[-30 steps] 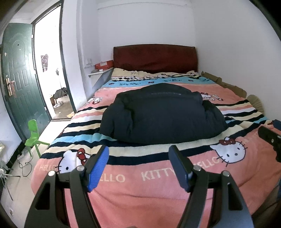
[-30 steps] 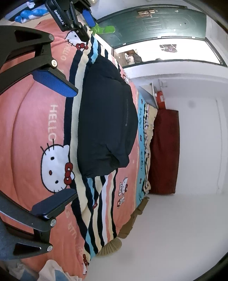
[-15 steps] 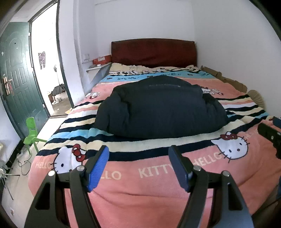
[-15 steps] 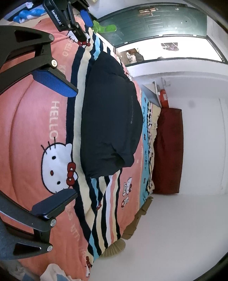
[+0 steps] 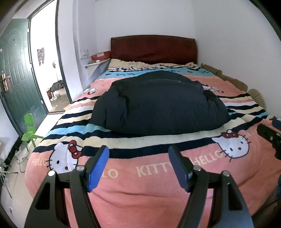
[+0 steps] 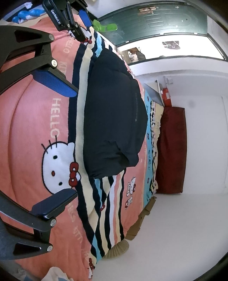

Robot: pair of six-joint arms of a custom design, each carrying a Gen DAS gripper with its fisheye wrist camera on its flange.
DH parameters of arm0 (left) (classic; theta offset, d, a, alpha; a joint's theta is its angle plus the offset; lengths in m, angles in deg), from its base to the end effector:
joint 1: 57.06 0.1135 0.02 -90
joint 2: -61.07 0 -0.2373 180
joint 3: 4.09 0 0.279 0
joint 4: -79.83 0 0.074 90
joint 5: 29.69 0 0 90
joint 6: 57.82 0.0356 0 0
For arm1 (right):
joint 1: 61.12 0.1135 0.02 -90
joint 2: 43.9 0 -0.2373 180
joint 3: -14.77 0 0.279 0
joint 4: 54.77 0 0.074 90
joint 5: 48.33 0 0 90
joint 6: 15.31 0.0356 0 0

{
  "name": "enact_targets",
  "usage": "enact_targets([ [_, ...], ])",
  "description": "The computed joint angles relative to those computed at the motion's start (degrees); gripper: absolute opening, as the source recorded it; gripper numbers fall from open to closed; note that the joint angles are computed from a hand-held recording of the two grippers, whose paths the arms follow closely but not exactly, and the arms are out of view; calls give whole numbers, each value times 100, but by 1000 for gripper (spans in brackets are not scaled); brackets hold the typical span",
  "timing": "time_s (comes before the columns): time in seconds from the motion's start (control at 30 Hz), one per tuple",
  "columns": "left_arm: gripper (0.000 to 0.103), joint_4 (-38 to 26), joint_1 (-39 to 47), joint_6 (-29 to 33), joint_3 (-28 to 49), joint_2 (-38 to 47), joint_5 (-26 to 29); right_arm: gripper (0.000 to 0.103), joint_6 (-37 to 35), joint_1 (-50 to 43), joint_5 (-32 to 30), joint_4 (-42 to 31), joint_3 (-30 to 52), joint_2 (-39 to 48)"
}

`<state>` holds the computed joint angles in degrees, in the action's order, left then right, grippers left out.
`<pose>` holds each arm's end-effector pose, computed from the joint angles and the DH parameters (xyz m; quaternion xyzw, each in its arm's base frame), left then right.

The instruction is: Fold large clothes

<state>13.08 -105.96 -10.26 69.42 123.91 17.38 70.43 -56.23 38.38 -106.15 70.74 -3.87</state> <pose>0.1772 -0.1662 0.2933 -0.0564 0.8948 0.0504 0.4401 0.1949 0.0187 0.2792 -0.0840 0.8845 0.0280 0.4580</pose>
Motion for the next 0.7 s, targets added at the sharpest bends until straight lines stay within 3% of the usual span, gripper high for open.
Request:
enact_targets([
  [0.7, 69, 117, -33, 41, -6, 173, 44, 102, 17, -18, -23, 108, -133, 158],
])
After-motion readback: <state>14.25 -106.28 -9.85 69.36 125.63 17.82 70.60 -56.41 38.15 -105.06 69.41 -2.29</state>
